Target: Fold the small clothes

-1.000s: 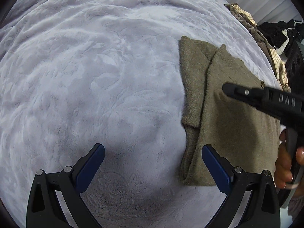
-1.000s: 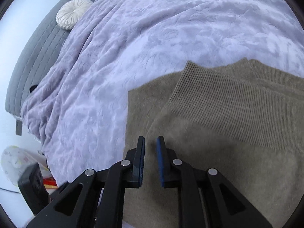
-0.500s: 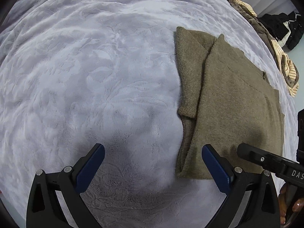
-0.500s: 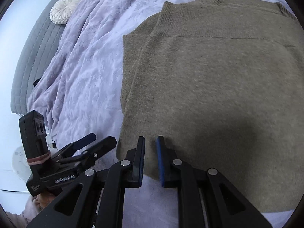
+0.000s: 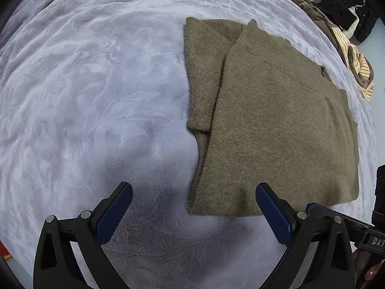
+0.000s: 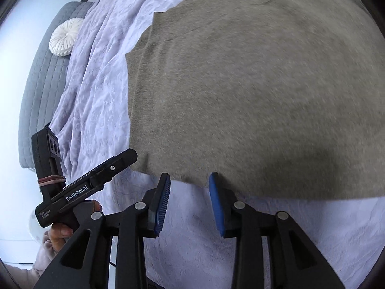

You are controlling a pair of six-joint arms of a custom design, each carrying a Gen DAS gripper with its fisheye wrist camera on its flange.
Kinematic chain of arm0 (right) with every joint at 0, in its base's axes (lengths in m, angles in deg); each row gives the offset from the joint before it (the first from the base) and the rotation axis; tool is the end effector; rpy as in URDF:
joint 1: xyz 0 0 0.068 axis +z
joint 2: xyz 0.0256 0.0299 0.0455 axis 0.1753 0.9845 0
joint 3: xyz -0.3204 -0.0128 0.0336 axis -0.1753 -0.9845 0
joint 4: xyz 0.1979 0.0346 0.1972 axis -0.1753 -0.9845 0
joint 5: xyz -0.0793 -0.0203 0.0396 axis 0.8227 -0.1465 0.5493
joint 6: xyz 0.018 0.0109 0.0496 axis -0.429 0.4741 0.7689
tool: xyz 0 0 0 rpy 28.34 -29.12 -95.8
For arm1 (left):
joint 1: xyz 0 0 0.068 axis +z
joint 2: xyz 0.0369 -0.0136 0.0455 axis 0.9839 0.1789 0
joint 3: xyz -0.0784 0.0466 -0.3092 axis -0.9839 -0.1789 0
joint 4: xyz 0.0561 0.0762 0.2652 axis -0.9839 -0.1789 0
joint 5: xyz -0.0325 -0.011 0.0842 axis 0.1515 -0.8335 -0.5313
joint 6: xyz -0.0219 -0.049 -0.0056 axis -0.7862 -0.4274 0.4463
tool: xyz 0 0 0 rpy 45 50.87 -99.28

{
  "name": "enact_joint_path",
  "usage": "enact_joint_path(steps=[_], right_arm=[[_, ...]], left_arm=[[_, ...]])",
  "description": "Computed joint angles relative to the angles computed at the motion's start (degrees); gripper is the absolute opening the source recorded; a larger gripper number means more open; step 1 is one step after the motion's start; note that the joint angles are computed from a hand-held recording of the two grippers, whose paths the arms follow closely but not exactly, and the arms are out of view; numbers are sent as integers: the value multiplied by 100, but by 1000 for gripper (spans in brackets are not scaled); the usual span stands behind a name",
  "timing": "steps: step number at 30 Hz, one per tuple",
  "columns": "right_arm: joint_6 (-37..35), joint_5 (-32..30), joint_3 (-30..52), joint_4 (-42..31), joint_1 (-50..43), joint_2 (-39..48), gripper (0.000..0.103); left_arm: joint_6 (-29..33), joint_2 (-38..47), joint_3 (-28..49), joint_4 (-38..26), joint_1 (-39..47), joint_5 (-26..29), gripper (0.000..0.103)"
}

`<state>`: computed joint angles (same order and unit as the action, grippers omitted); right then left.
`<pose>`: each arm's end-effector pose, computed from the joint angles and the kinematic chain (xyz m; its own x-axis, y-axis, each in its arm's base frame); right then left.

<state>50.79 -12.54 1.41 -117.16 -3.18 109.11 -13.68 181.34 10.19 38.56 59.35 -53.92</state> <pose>0.2619 -0.0405 0.0577 -0.9984 -0.0560 -0.0115 -0.0516 0.7952 0.6042 0.2062 -0.0794 0.0635 -0.9404 -0.2966 -0.1662 -0.2583 0.9412 -0.2178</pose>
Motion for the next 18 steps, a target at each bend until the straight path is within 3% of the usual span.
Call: enact_joint_path(steps=[3, 12, 18], right_arm=[[-43, -271, -146, 80, -240, 134, 46], [540, -1119, -376, 716, -641, 906, 49], [1873, -1912, -639, 2046, -448, 1261, 51]], left_arm=[[47, -3, 43, -25, -53, 59, 102], [500, -7, 77, 252, 692, 818, 102], [771, 328, 227, 478, 1310, 1627, 102]])
